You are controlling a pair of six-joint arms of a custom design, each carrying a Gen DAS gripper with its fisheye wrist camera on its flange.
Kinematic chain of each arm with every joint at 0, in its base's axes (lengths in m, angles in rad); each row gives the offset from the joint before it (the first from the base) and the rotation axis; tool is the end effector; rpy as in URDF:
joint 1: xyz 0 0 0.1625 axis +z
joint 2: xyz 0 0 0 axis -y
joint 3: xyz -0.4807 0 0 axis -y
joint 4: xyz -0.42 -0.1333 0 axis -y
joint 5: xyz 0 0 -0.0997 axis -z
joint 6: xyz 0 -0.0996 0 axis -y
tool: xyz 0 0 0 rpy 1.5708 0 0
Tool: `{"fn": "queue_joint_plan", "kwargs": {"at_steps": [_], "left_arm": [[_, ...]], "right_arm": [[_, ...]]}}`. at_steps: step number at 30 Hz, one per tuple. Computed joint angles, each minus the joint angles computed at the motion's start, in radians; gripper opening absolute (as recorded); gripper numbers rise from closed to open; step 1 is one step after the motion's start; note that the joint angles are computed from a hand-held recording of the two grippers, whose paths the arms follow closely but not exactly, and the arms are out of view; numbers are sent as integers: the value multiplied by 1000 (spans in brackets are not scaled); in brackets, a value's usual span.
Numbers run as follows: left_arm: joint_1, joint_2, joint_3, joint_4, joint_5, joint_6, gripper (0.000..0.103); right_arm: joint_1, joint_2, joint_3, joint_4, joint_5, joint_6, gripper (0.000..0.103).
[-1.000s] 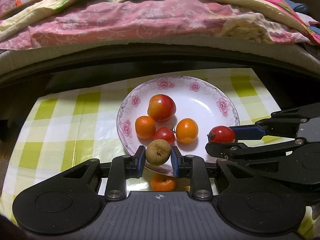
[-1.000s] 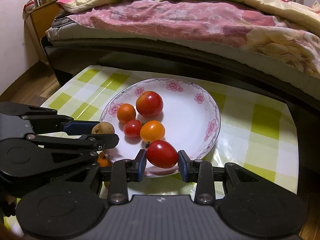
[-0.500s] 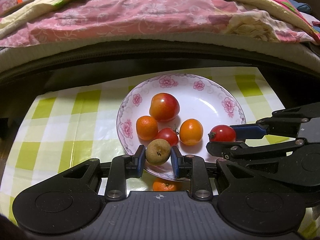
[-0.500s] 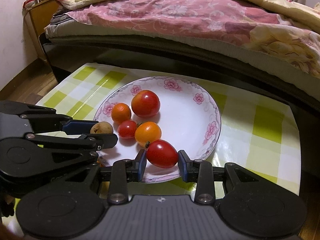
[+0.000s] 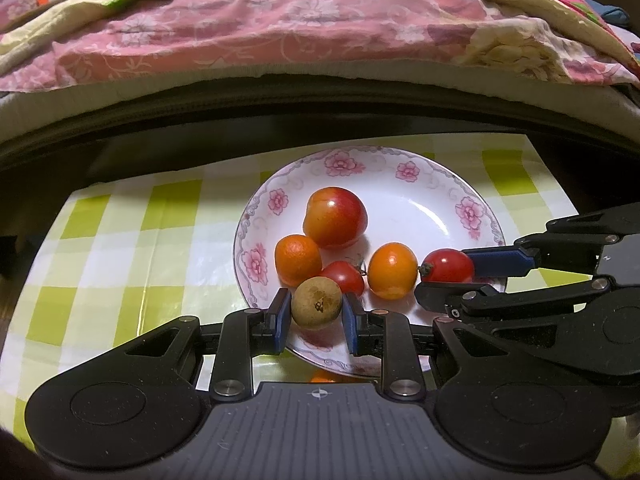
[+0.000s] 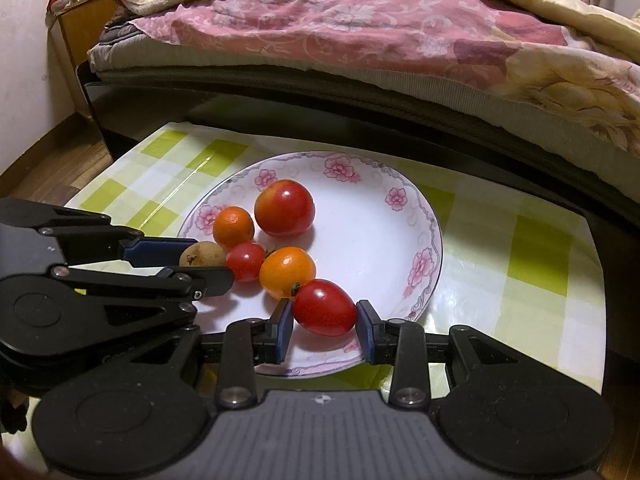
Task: Organize fruits
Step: 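Carry the brown fruit in left gripper and tomato in right gripper over the plate, then open left gripper to drop the brown fruit while right gripper releases its tomato in the plate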
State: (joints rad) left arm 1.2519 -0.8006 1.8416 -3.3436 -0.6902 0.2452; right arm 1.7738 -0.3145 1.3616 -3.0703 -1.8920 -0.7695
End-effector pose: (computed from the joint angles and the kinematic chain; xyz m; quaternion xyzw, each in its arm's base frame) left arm -0.0085 -0.6959 0.1646 0.0886 0.8538 -0.3381 0.3858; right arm 0.2607 -0.7612 -0.0939 0.4178 -0.8672 0.1690 0.2115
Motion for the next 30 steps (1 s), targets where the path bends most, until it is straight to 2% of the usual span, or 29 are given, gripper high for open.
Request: {"fn": "queue_joint_plan", "kwargs": {"at_steps": [9,19,26,30], "left_arm": [[6,1,-8,17,-2,-35,36],[-4,-6,-3,-10,11,-37,54],[-14,-10,6,-29,31,-45,59],[-24,-9,12,-64,59,-31,66]], "right_arm": [[-1,19,-31,-4,-10,-17,38],[5,26,-39,-36,-32,-5,38],[10,23,-32,-49,-41,0,38],[15,17,-22,-66,-39,6,38]]}}
